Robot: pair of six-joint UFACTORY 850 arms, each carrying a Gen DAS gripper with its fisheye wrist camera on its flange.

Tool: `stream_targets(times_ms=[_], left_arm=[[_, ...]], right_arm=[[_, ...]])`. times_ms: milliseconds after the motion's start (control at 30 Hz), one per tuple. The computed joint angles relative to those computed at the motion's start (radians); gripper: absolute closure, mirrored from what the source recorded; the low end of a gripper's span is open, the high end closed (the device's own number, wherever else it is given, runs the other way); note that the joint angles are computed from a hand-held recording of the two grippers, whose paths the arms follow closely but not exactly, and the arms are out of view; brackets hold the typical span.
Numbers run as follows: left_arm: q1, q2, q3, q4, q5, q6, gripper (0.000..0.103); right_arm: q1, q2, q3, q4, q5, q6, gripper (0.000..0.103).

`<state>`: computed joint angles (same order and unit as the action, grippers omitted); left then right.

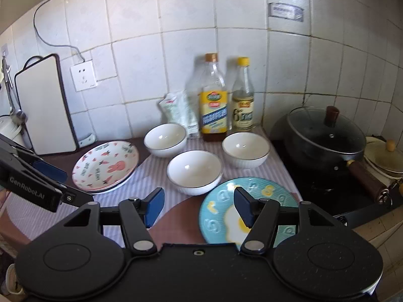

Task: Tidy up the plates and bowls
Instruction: 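Move the left tool to the blue egg plate and grasp its rim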

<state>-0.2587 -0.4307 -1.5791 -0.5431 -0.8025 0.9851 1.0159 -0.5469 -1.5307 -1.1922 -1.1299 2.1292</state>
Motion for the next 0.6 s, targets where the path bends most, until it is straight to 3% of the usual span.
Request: stream_targets(times_ms=[67, 267, 467, 600], left_arm=[[-0.015, 0.004, 0.03, -0.045, 0.039, 0.034, 0.013], [-0.075, -0.025, 0.067, -0.076, 0.149, 0.014, 0.013], [-0.123, -0.078, 0.1, -0.23, 0.271, 0.116, 0.013], [-0.15, -0.125, 0.098, -0.303, 0.306, 0.171, 0.015]], right_arm=[[0.0, 0.017, 0.056, -0.031, -0.007, 0.058, 0.037], [-0.019, 0.057, 0.2, -0.053, 0.017, 0.189, 0.037], [-0.048, 0.054, 0.319, -0.1, 0.024, 0.344, 0.037], [-0.069, 0.045, 0.375, -0.122, 0.046, 0.446, 0.037]])
